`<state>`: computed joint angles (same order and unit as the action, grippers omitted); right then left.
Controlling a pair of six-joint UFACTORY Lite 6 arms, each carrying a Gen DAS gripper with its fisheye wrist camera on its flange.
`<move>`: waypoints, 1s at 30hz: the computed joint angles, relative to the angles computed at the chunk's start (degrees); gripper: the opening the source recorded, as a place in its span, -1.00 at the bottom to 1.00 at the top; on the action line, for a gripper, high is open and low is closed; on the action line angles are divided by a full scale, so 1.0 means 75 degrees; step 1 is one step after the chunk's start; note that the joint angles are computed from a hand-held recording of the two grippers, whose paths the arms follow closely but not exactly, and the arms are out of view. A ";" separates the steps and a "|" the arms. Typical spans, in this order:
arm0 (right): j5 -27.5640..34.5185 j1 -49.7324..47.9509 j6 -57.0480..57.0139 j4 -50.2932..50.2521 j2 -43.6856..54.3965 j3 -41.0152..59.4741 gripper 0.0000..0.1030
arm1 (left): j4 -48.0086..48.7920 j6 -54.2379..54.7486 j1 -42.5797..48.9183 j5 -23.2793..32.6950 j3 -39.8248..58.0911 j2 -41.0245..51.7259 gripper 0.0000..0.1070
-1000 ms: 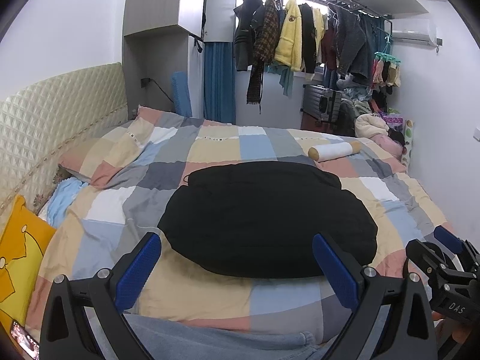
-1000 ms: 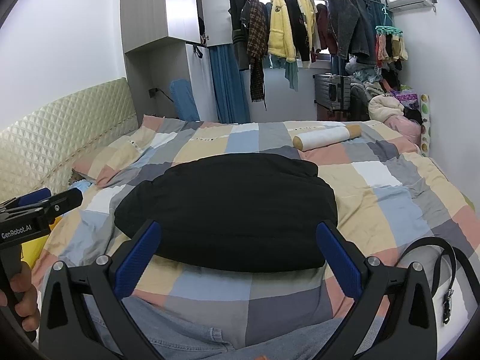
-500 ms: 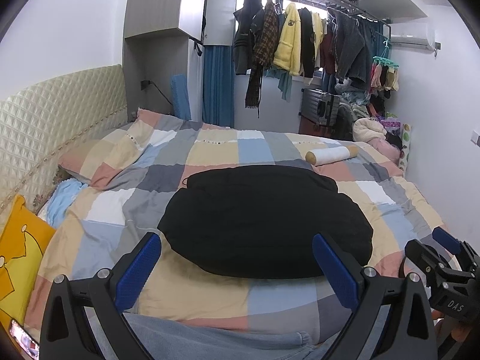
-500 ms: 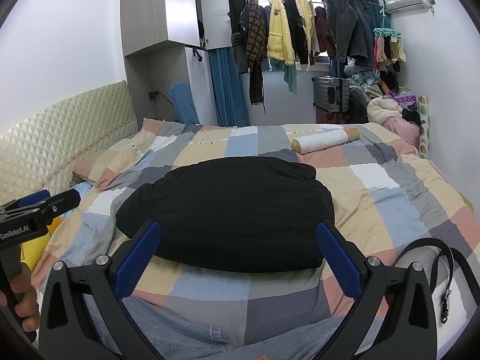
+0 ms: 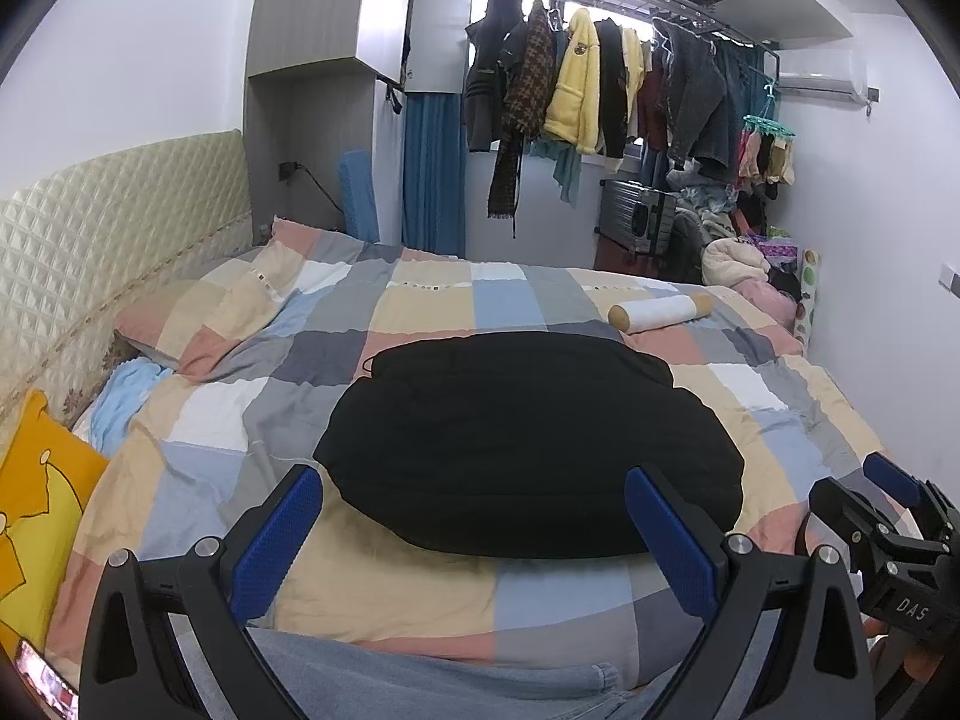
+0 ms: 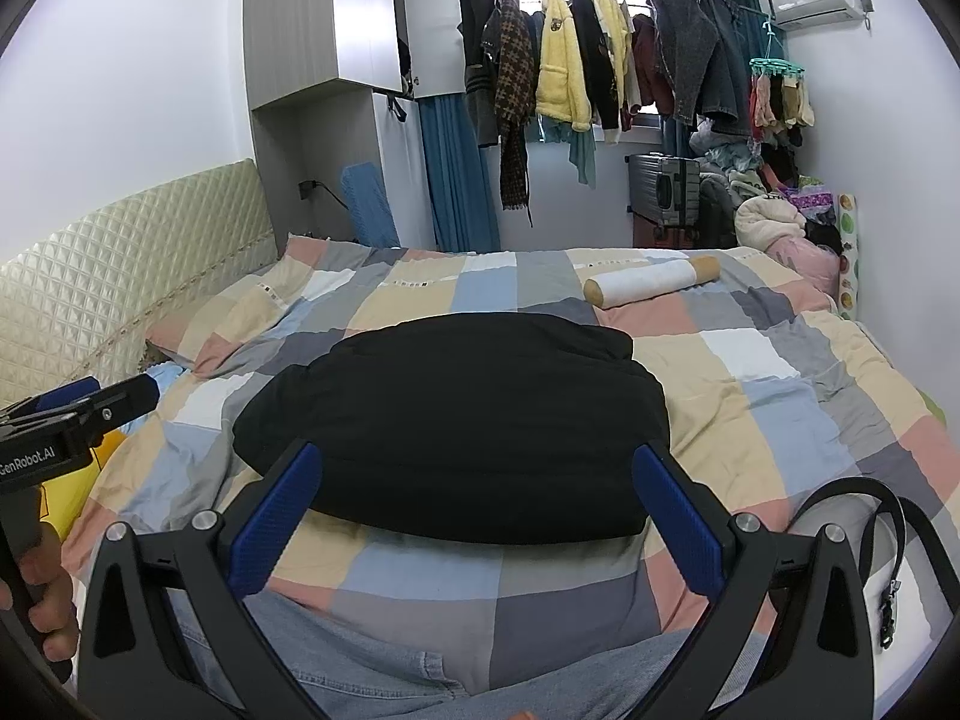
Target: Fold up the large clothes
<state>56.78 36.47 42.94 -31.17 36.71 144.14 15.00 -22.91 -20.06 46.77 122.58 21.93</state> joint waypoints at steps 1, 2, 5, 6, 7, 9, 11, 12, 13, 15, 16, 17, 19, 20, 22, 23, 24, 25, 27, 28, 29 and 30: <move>0.0010 -0.0001 -0.0014 0.0004 0.0023 0.0034 1.00 | -0.0024 0.0015 0.0002 -0.0016 0.0002 0.0007 0.91; 0.0008 -0.0001 -0.0021 0.0009 0.0019 0.0031 1.00 | -0.0070 0.0043 0.0012 -0.0016 0.0021 0.0020 0.91; 0.0116 0.0002 -0.0075 0.0031 0.0111 0.0200 1.00 | -0.0063 0.0012 0.0007 -0.0029 0.0024 0.0021 0.91; 0.0160 0.0000 -0.0095 0.0051 0.0144 0.0284 1.00 | -0.0074 0.0036 0.0016 -0.0023 0.0041 0.0034 0.91; 0.0217 -0.0006 -0.0136 0.0085 0.0193 0.0403 1.00 | -0.0061 0.0011 0.0006 -0.0027 0.0044 0.0040 0.91; 0.0241 -0.0006 -0.0142 0.0080 0.0176 0.0407 1.00 | -0.0059 -0.0011 -0.0006 -0.0004 0.0097 0.0082 0.91; 0.0253 -0.0013 -0.0161 0.0095 0.0192 0.0449 1.00 | -0.0060 0.0004 0.0003 -0.0011 0.0083 0.0069 0.91; 0.0250 -0.0015 -0.0167 0.0097 0.0194 0.0447 1.00 | -0.0057 -0.0001 0.0003 -0.0008 0.0077 0.0066 0.91; 0.0250 -0.0015 -0.0167 0.0097 0.0194 0.0447 1.00 | -0.0050 -0.0007 -0.0011 -0.0019 0.0049 0.0049 0.91; 0.0235 -0.0019 -0.0169 0.0097 0.0179 0.0419 1.00 | -0.0035 -0.0022 -0.0035 -0.0033 0.0025 0.0038 0.91; 0.0244 -0.0023 -0.0179 0.0103 0.0168 0.0417 1.00 | 0.0007 -0.0073 -0.0073 -0.0045 0.0004 0.0031 0.91; 0.0241 -0.0018 -0.0163 0.0097 0.0175 0.0417 1.00 | 0.0030 -0.0104 -0.0095 -0.0056 -0.0017 0.0019 0.91; 0.0243 -0.0015 -0.0162 0.0093 0.0181 0.0417 1.00 | 0.0061 -0.0153 -0.0131 -0.0103 -0.0104 -0.0028 0.91; 0.0243 -0.0015 -0.0162 0.0093 0.0181 0.0417 1.00 | 0.0075 -0.0175 -0.0142 -0.0124 -0.0143 -0.0049 0.91; 0.0235 -0.0018 -0.0163 0.0110 0.0172 0.0398 1.00 | 0.0080 -0.0190 -0.0146 -0.0101 -0.0146 -0.0052 0.91; 0.0370 -0.0031 -0.0257 0.0169 0.0324 0.0692 1.00 | 0.0115 -0.0235 -0.0184 -0.0077 -0.0132 -0.0042 0.91; 0.0420 -0.0031 -0.0278 0.0170 0.0354 0.0770 1.00 | 0.0141 -0.0270 -0.0221 -0.0061 -0.0129 -0.0038 0.91; 0.0433 -0.0038 -0.0294 0.0187 0.0336 0.0771 1.00 | 0.0162 -0.0304 -0.0254 -0.0046 -0.0128 -0.0037 0.91; 0.0435 -0.0050 -0.0314 0.0229 0.0314 0.0770 1.00 | 0.0160 -0.0312 -0.0270 -0.0041 -0.0094 -0.0017 0.91; 0.0403 -0.0049 -0.0293 0.0216 0.0289 0.0701 1.00 | 0.0197 -0.0346 -0.0299 -0.0051 -0.0107 -0.0028 0.91; 0.0435 -0.0046 -0.0300 0.0204 0.0270 0.0700 1.00 | 0.0192 -0.0333 -0.0286 -0.0059 -0.0095 -0.0018 0.91; 0.0436 -0.0061 -0.0315 0.0210 0.0317 0.0750 1.00 | 0.0203 -0.0343 -0.0291 -0.0055 -0.0086 -0.0006 0.91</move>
